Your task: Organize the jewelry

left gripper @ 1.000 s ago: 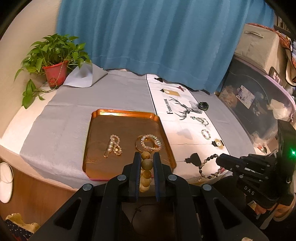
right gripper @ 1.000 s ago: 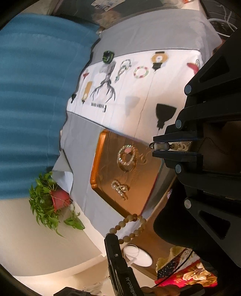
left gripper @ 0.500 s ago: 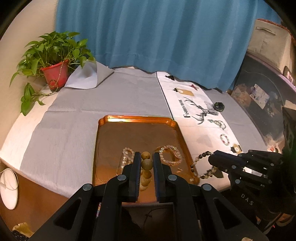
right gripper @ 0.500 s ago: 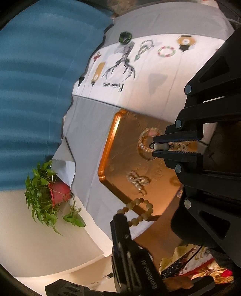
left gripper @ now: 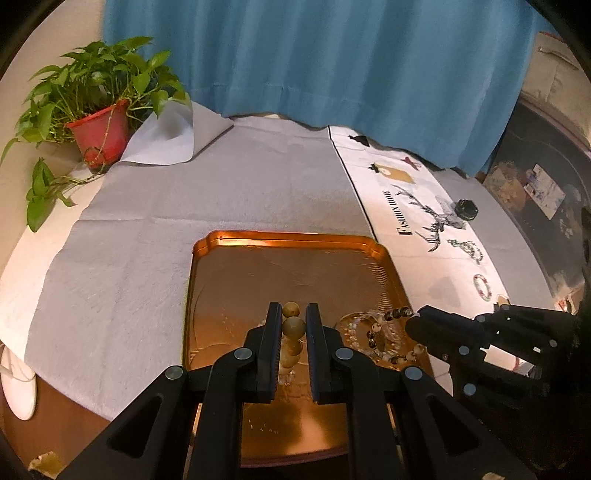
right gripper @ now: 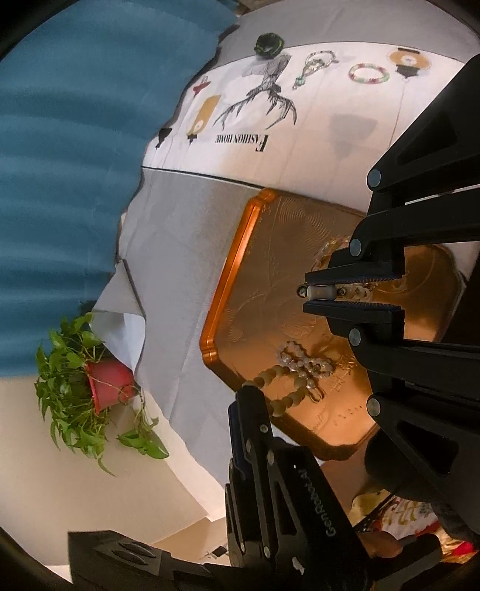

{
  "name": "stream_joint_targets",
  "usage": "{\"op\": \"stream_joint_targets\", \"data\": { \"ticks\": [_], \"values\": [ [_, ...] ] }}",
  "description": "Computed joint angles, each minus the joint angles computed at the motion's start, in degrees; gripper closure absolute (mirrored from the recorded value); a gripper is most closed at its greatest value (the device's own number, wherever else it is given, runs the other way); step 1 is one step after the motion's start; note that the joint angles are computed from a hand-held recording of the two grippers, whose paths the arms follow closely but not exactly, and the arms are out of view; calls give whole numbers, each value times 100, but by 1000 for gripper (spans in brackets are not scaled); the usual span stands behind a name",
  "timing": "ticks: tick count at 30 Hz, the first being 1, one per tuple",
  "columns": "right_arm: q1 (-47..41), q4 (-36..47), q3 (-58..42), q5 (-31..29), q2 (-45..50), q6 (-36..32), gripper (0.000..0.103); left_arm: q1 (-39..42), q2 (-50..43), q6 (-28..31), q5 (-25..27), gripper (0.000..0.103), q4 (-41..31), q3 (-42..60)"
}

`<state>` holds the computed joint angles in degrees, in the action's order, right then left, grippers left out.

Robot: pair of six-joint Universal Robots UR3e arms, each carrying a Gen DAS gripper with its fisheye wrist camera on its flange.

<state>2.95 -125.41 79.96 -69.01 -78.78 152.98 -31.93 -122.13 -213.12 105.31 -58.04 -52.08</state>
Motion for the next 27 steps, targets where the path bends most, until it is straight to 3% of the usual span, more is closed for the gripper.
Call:
{"op": "stream_joint_targets", "data": {
  "ticks": [6,7,8,9,10,11,17,23,27],
  "values": [
    [104,-204,-127,-129,420,116,92,230,-187,-19,-237,88,18,-60],
    [139,-231,-164,-242,490,142,89,269,-168,-60,-295,71,6,-107],
    [185,-199,-221,-409,552,150,76,277,-161,-149,-267,38,-110,-94],
    [201,-150,-242,-509,569,155,64,229,-183,-294,-82,22,-290,-7],
    [180,-92,-218,-540,546,153,38,158,-165,-405,141,11,-306,-28],
    [128,-81,-118,-514,469,162,27,47,-77,-481,406,11,-162,-195],
    [-247,-34,1084,-431,-660,-240,26,-520,244,-823,1090,10,-811,-370],
    [-994,15,2841,-402,-2689,-1054,26,-1530,326,-1679,1661,10,-1440,-298],
    [-1857,754,3460,15,-4089,-1577,26,-2041,224,-2160,1790,10,-1826,39]
  ]
}}
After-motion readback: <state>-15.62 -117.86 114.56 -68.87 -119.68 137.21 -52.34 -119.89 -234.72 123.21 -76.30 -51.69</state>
